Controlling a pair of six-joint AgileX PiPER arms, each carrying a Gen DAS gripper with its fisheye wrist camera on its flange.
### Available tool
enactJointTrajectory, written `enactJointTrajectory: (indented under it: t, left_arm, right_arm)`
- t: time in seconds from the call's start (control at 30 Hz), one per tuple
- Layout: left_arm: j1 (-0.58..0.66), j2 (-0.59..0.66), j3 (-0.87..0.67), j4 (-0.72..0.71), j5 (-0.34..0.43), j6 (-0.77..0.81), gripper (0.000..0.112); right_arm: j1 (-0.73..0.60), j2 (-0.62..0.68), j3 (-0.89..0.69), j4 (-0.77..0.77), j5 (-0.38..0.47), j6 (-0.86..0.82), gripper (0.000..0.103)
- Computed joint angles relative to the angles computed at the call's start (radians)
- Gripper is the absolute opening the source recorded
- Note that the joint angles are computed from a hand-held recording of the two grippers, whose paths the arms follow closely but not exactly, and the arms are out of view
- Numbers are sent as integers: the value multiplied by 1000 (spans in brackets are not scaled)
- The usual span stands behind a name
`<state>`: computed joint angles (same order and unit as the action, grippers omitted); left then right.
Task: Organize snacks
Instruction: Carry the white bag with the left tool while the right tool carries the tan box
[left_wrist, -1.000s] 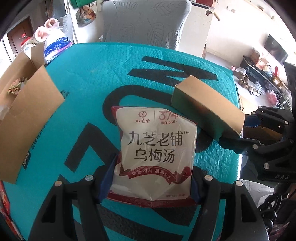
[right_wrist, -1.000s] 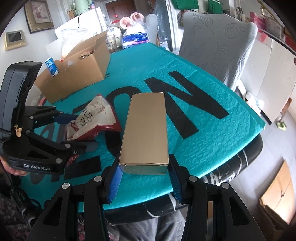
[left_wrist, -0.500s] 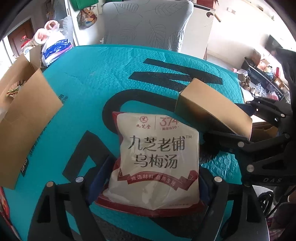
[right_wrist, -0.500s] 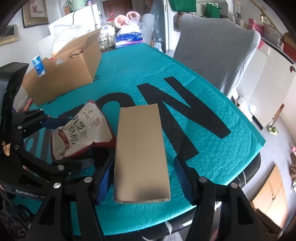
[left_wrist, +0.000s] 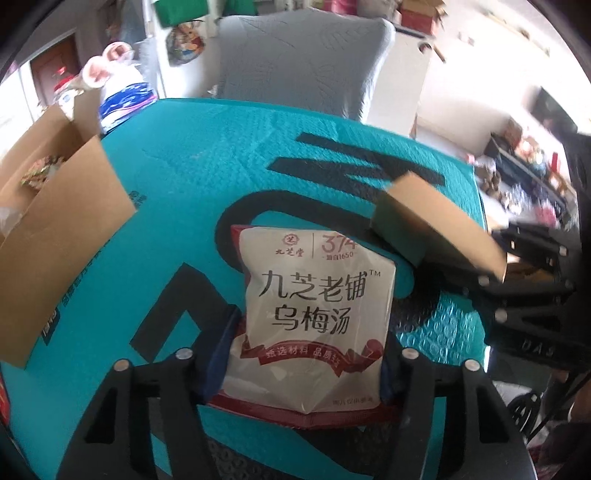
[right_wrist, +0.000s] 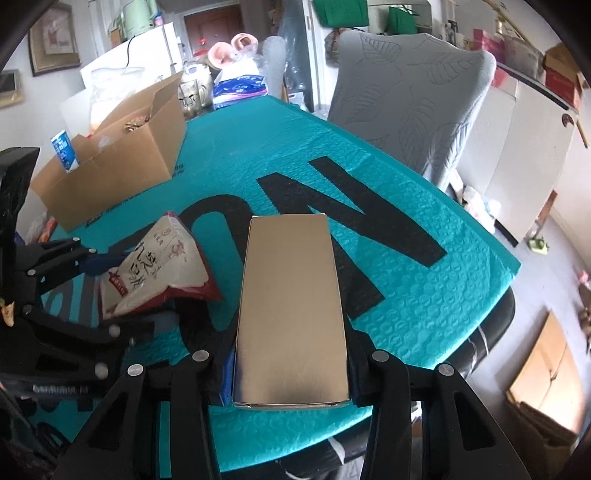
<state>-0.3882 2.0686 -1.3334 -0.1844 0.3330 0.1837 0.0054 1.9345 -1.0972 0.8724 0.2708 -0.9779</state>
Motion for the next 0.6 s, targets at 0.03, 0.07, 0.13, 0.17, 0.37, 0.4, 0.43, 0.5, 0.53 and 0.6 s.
enactJointTrajectory:
  t: [0.03,0.07,0.13,0.17,0.37,0.4,0.43,0.5,0.53,0.6]
  left_arm:
    - [1,-5,6,1,-11,-6,60]
    - [-1,-13,13,34,-23,-38,60]
    - [-2,-27,23,98,-37,-106,59]
    - [0,-33,25,103,-38,-115,55]
    - [28,-40,17,57,-15,-98,40]
    - [28,-39,20,74,-20,-113,39]
    - [27,-42,25,89,-25,-126,38]
    - [28,-53,37,63,-28,-99,37]
    - [36,-55,37,3,-22,-45,37]
    - [48,-59,38,-77,-11,24,37]
  right_arm:
    - [3,-4,7,-4,-8,1,43]
    - [8,-6,11,-13,-13,9,43]
    - [18,-12,22,-26,-22,16,43]
    - [22,-15,24,-26,-19,15,43]
    - [36,-25,31,-3,-7,10,43]
    - [40,-24,30,-4,-5,10,43]
    - [45,-25,29,-13,-5,16,43]
    - [56,-25,29,-32,-6,32,43]
    - [59,-27,31,-23,-4,24,43]
    - [59,-31,36,8,4,-5,43]
